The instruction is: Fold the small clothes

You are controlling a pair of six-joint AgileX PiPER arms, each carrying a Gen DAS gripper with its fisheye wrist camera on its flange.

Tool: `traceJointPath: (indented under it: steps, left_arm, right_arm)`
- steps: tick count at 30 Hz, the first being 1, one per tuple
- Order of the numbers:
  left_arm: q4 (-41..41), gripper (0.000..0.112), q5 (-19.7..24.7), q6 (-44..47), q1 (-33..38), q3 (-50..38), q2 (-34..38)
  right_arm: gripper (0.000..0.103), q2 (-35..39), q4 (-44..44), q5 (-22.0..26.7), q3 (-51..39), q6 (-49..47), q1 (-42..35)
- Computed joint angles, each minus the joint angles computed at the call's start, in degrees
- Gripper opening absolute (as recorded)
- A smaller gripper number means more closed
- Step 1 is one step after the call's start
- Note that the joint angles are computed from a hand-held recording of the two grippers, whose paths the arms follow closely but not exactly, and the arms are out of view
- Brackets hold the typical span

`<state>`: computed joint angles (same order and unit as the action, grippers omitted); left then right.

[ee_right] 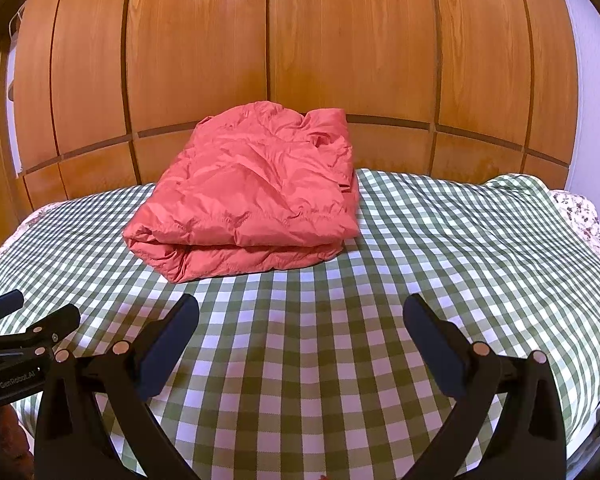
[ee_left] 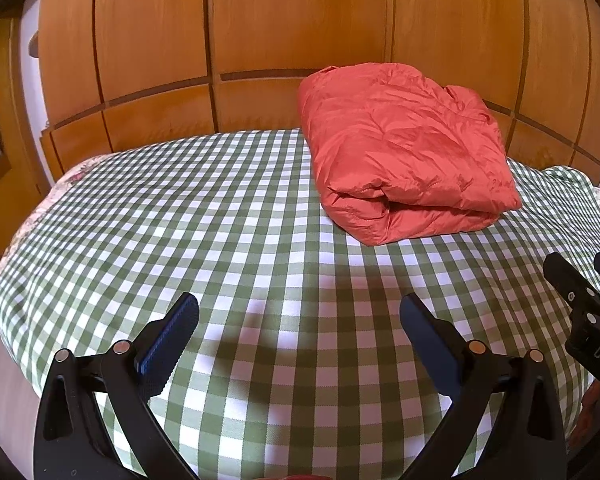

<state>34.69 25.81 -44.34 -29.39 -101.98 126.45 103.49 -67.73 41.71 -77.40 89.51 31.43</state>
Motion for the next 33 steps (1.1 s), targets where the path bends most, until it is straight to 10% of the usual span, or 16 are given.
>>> traceJointPath:
  steps: [33]
  left_arm:
    - [-0.3, 0.099, -0.6, 0.3, 0.1, 0.8, 0.0]
  right_arm:
    - [0.101, 0.5, 2.4, -1.6, -0.4, -2.0, -0.6]
